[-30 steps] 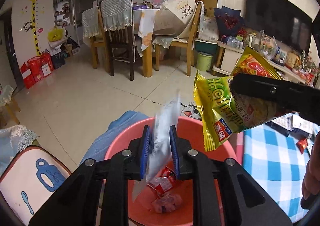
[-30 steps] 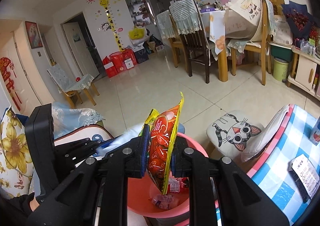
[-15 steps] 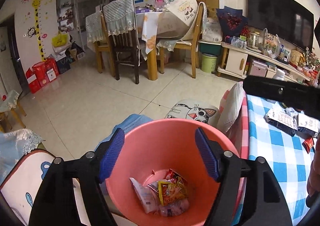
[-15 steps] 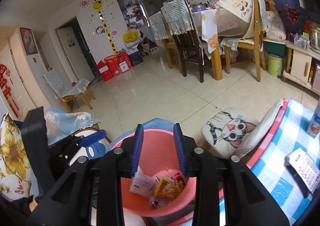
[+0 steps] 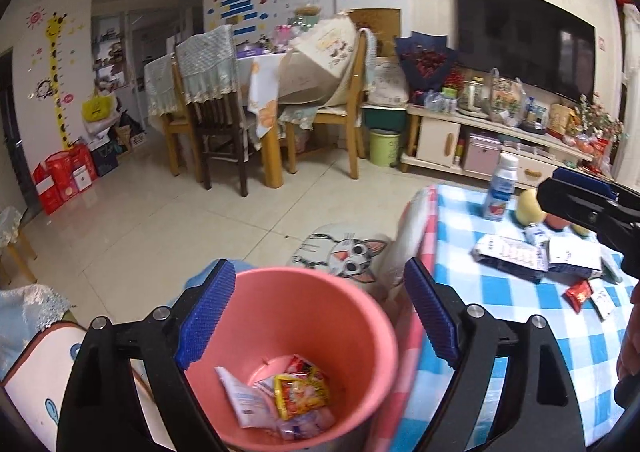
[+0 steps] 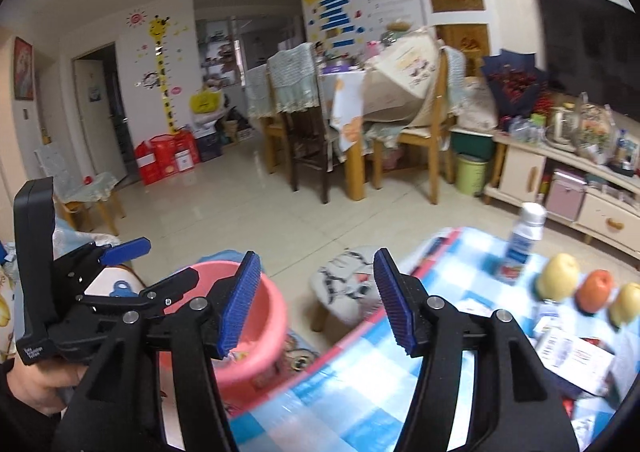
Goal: Collect trash
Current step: 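Move both open tools back over the table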
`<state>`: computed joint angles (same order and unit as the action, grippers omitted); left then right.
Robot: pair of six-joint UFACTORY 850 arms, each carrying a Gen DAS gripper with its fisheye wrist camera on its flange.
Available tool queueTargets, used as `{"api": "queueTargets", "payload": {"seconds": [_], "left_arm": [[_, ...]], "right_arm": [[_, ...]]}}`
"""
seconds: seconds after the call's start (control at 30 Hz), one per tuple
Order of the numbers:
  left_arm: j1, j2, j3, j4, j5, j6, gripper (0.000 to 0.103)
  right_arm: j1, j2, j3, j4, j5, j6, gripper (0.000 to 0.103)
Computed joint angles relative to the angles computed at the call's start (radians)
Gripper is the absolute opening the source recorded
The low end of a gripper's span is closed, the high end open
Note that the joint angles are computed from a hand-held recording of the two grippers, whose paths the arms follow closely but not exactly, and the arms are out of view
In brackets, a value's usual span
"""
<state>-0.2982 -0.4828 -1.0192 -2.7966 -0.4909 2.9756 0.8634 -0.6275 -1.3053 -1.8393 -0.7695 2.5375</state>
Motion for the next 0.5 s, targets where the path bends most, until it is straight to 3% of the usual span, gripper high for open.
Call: {"api": "queueTargets", "payload": {"seconds": [0.33, 0.5], "left_arm": [[-0.16, -0.005, 0.005, -0.024, -0.001, 0.001, 0.089], [-0.255, -0.069, -0.04, -0.004, 0.012, -0.044, 0.09]], "right_arm": [[0.072, 0.239, 0.42, 0.151, -0.214, 0.111, 0.07], [0.1, 0.335, 0.632, 0.262, -0.248, 0.237, 0.074]]}}
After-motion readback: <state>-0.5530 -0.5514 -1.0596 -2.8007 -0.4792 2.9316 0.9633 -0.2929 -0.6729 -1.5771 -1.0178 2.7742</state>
